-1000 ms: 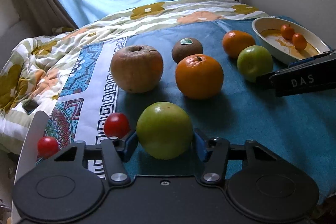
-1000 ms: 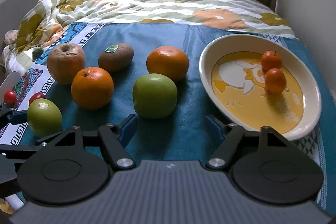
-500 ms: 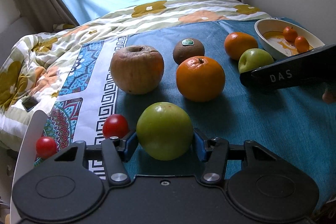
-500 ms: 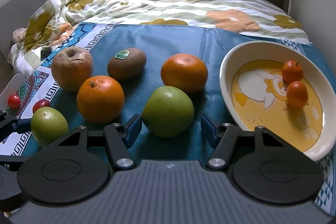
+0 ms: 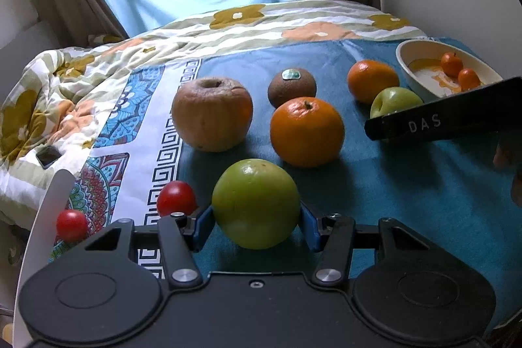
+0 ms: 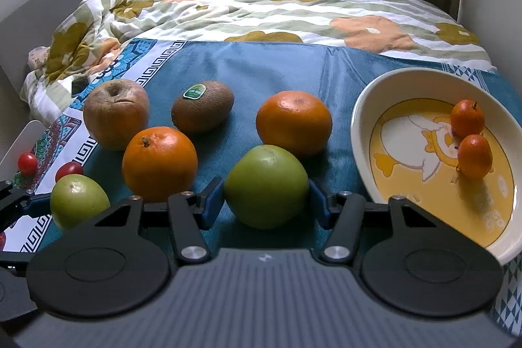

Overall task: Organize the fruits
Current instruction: 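Close the right tool on a green apple while the left tool grasps another green apple, then lower the left tool's green apple into the bowl and open while the right tool does likewise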

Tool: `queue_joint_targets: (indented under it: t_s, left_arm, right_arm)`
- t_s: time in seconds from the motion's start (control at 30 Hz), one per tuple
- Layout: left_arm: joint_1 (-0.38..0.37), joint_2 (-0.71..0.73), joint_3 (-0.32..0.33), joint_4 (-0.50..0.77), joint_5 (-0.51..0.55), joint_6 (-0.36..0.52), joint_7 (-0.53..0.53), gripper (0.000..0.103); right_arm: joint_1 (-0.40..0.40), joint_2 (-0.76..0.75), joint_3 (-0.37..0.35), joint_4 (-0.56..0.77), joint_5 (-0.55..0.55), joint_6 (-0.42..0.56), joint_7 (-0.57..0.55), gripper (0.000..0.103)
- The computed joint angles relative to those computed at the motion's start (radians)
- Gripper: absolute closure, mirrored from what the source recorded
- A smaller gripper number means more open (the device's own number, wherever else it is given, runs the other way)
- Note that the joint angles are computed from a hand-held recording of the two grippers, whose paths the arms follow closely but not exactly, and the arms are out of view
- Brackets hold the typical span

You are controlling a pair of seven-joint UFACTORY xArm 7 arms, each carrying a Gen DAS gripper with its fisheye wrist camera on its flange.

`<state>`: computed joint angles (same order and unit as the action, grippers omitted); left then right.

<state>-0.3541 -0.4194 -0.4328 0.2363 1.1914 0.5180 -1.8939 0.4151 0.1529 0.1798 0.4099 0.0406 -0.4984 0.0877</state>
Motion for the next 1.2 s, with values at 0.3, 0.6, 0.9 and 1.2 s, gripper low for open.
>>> queue_joint_targets:
  t_s: [0.3,0.6,0.9,1.2]
  left_arm:
    - [-0.049,-0.085,-0.022,0.002,-0.146,0.048,0.099,0.044]
    - [-0.066,-0.186,-0.073,0.042,-0.330,0.093,0.281,0.044]
    - [0.026,-0.149,-0.145,0.160,-0.332,0.024,0.346,0.044]
    - [0.142,0.117,-0.211,0.367,-0.083,-0.038,0.225,0.044]
  right_arm:
    - [-0.052,-0.097,0.005,-0.053,-0.109,0.028,0.084,0.033]
    - [-0.089,-0.312,-0.104,-0.146,-0.358,0.093,0.264,0.033]
    - [0.018,-0.567,-0.415,-0.233,-0.505,0.248,0.289,0.033]
    - [0.017,-0.664,-0.603,-0.259,-0.453,0.319,0.118,0.033]
